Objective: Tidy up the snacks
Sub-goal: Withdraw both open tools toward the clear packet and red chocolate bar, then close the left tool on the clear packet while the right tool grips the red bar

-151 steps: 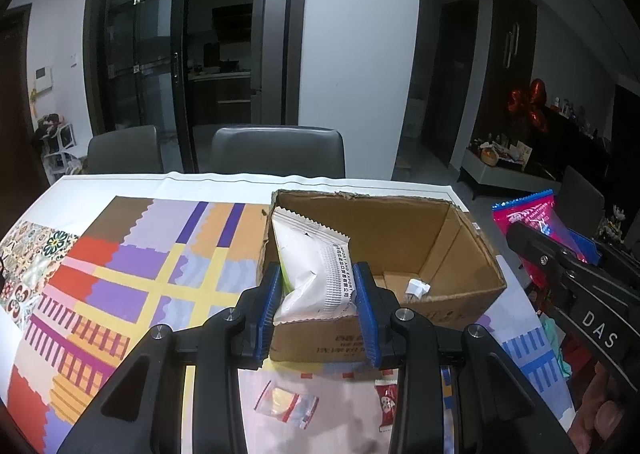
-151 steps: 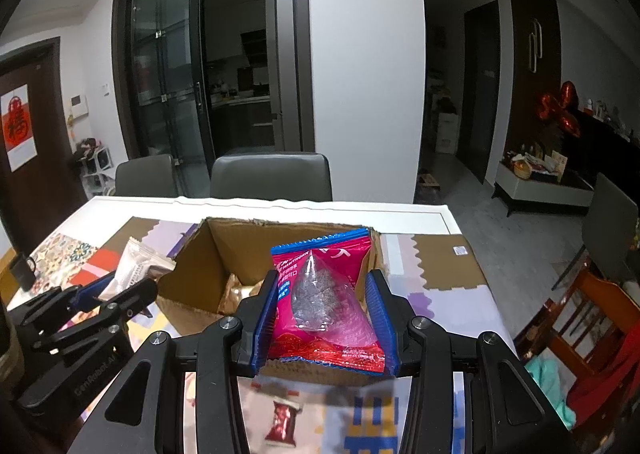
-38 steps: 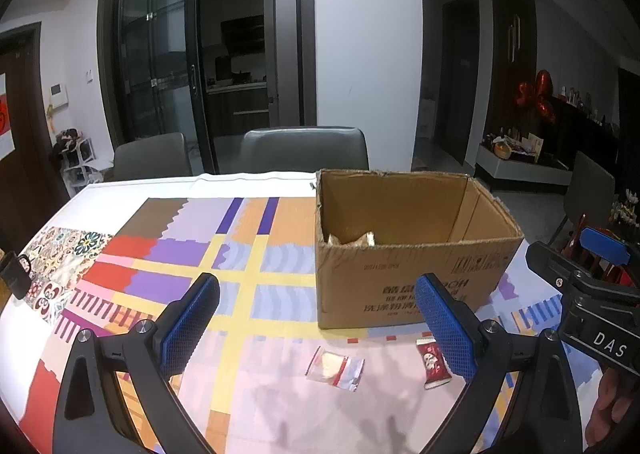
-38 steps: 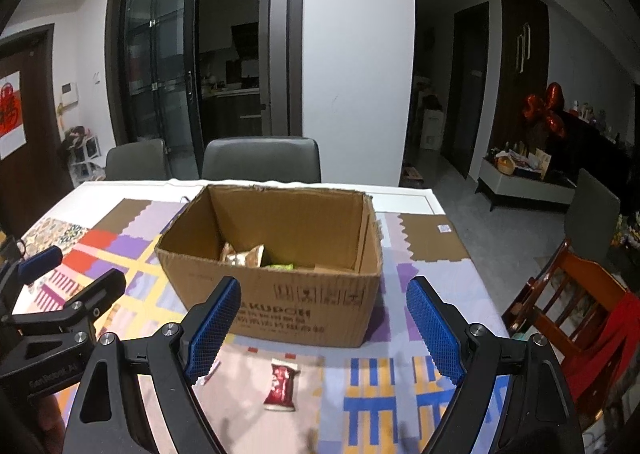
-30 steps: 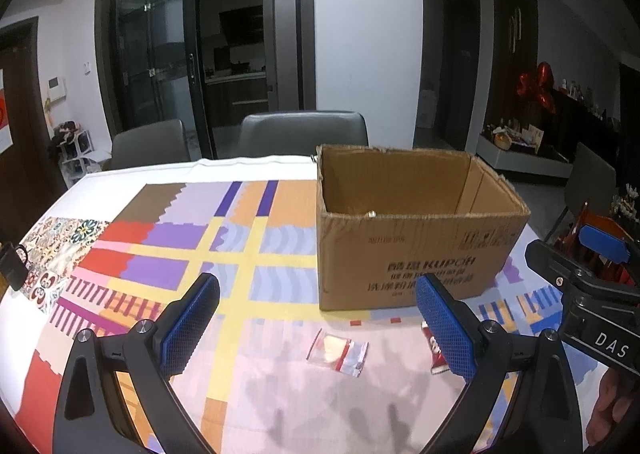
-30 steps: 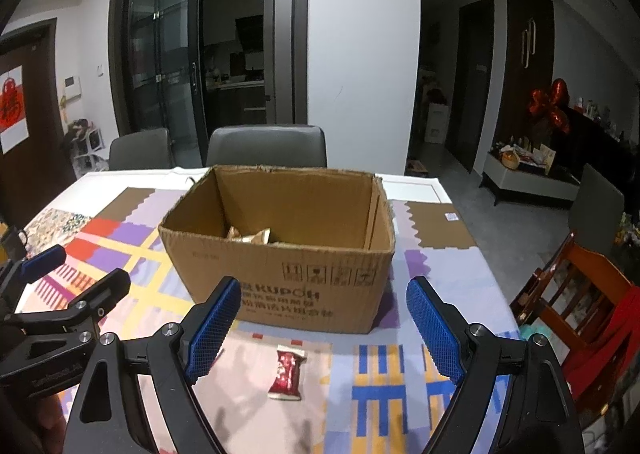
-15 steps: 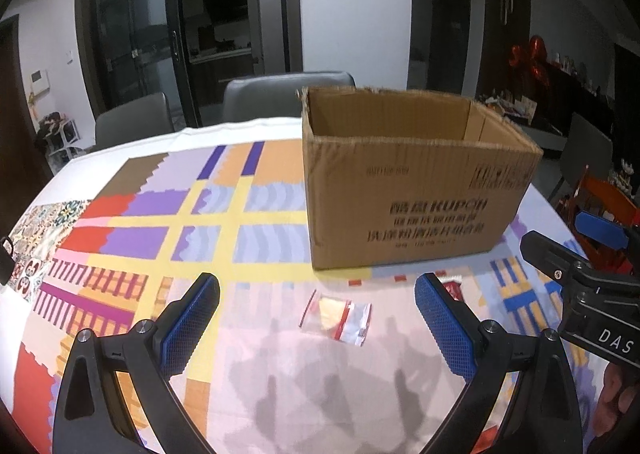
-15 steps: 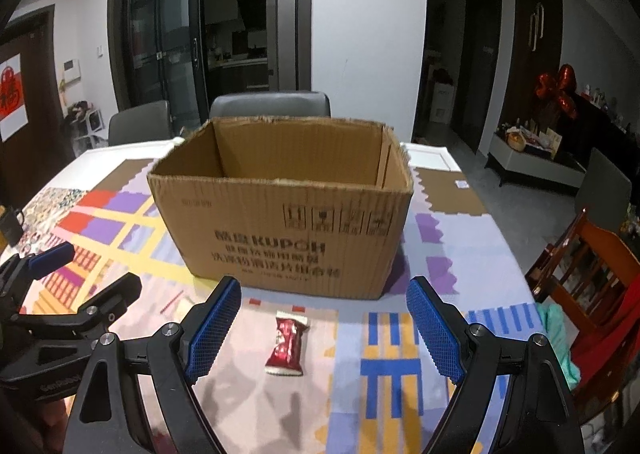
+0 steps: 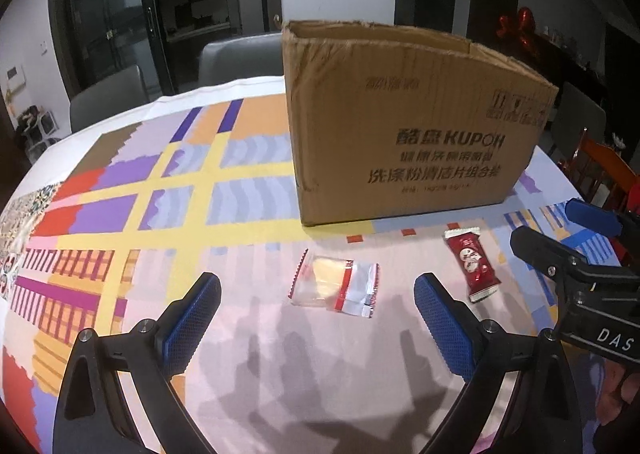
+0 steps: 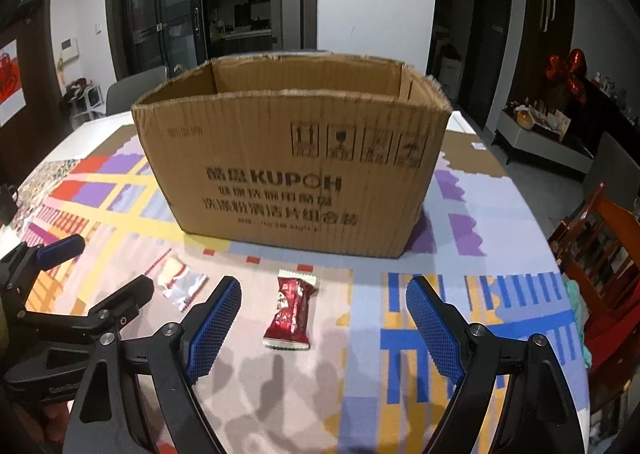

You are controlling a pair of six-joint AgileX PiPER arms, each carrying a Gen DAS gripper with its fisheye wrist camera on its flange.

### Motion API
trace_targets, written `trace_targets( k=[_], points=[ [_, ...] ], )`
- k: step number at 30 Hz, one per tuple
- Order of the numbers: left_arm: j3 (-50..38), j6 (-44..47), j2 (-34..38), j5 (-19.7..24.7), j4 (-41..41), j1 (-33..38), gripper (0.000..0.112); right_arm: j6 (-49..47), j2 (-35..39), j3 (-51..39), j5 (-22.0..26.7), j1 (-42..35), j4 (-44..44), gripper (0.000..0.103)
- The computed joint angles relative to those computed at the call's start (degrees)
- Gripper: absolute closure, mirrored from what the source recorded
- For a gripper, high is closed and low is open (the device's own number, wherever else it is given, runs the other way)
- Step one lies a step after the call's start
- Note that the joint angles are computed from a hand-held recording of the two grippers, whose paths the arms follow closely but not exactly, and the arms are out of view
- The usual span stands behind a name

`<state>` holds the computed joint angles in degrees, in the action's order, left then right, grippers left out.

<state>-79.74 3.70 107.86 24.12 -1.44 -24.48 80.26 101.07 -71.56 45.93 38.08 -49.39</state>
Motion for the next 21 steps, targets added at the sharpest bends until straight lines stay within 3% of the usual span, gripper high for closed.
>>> trace_targets(
  k=[14, 21],
  points=[
    [-6.91, 6.95, 8.23, 2.72, -5.58, 1.1, 0.022, -3.81, 6.47, -2.79, -4.68, -3.32, 4.53, 0.018],
    [-10.21, 11.25, 11.5, 4.55, -9.51, 1.5, 0.03, -7.27, 8.86, -3.94, -7.01, -5.27, 7.77, 0.026]
  ],
)
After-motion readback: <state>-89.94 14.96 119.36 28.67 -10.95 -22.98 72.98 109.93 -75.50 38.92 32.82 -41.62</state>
